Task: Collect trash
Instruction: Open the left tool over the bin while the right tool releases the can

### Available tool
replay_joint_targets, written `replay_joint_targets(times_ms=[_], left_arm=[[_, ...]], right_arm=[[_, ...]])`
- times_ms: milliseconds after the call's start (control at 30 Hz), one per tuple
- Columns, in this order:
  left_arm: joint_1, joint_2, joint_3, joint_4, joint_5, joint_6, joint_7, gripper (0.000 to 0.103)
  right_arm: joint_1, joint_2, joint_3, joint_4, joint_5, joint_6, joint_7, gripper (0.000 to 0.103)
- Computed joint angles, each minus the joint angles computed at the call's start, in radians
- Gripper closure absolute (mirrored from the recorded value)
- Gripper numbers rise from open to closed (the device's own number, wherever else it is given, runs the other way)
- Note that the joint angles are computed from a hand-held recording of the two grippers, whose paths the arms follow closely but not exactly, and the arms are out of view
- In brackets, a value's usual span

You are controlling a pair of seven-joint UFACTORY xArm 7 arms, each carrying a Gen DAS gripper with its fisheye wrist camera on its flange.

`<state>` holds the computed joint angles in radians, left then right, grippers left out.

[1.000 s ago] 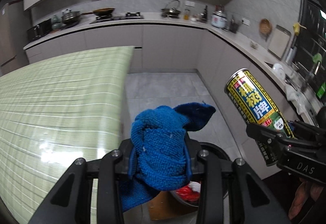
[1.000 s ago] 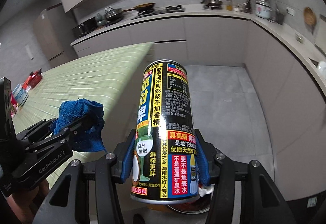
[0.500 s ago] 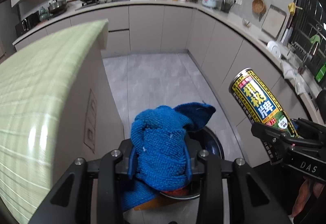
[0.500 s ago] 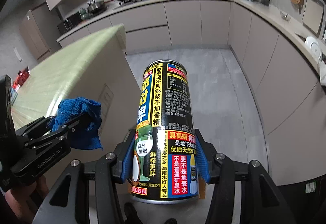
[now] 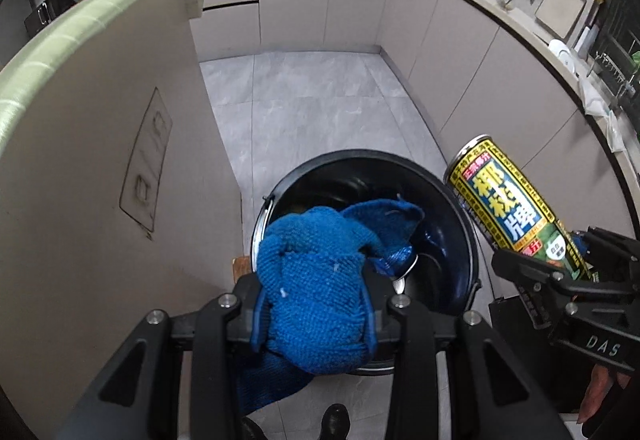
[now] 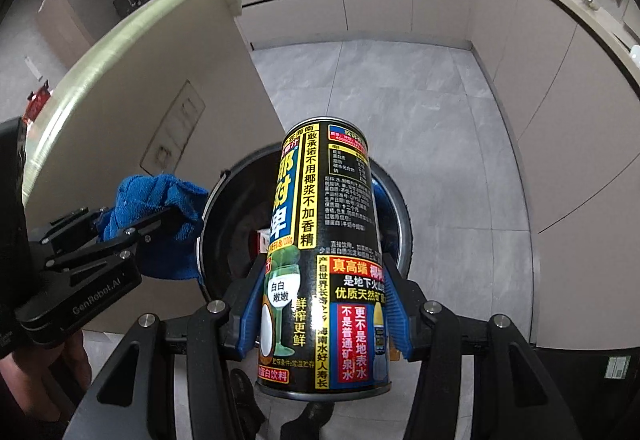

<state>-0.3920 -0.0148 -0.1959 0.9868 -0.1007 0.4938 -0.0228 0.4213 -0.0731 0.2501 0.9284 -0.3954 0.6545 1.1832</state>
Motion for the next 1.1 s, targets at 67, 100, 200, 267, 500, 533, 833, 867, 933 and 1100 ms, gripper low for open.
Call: replay_joint_targets(times_ms=[67,100,200,267,500,533,833,867,933,1100], left_arm=[[-0.004,0.013,-0.004,0.003,0.009,-0.005,-0.014,0.066],[-0.005,0.028,-0.005,0.017,0.015,-0.001,-0.019,0.066],[-0.006,0.04,-0.005,0.012,0.009,0.0,-0.01,0.066],[-0.009,0.051,-0.006,0.011,0.012,0.0,-0.015,0.066],[-0.014,0.089,-0.009,0.012,0.015,0.002,-0.025,0.066],[-0.014,0.095,-0.011,0.013,0.007,0.003,-0.019,0.065],[-0.029,0.084,0.009,-0.011,0.173,-0.001,-0.172,0.005],[-0.027,0.074,0.008,-0.016,0.177,0.0,-0.175,0.005],[-0.024,0.049,0.008,-0.023,0.208,0.021,-0.203,0.004],[-0.013,-0.037,-0.001,-0.065,0.195,0.019,-0.183,0.001]], right_arm=[[-0.003,0.015,-0.006,0.0,0.006,-0.014,-0.016,0.048],[-0.001,0.033,-0.005,0.021,0.006,-0.008,-0.017,0.048],[-0.003,0.029,-0.017,-0.004,0.02,-0.042,-0.02,0.048],[-0.007,0.034,-0.021,-0.004,0.02,-0.052,-0.017,0.048],[-0.007,0.07,-0.034,0.008,0.041,-0.085,-0.051,0.048],[-0.01,0.074,-0.039,0.001,0.06,-0.111,-0.06,0.048],[-0.062,0.033,-0.073,-0.07,0.09,-0.229,0.067,0.0],[-0.066,0.017,-0.066,-0.077,0.069,-0.211,0.095,0.0],[-0.076,-0.016,-0.046,-0.084,0.014,-0.151,0.159,0.0],[-0.088,-0.106,-0.006,-0.13,-0.029,-0.069,0.249,0.0]])
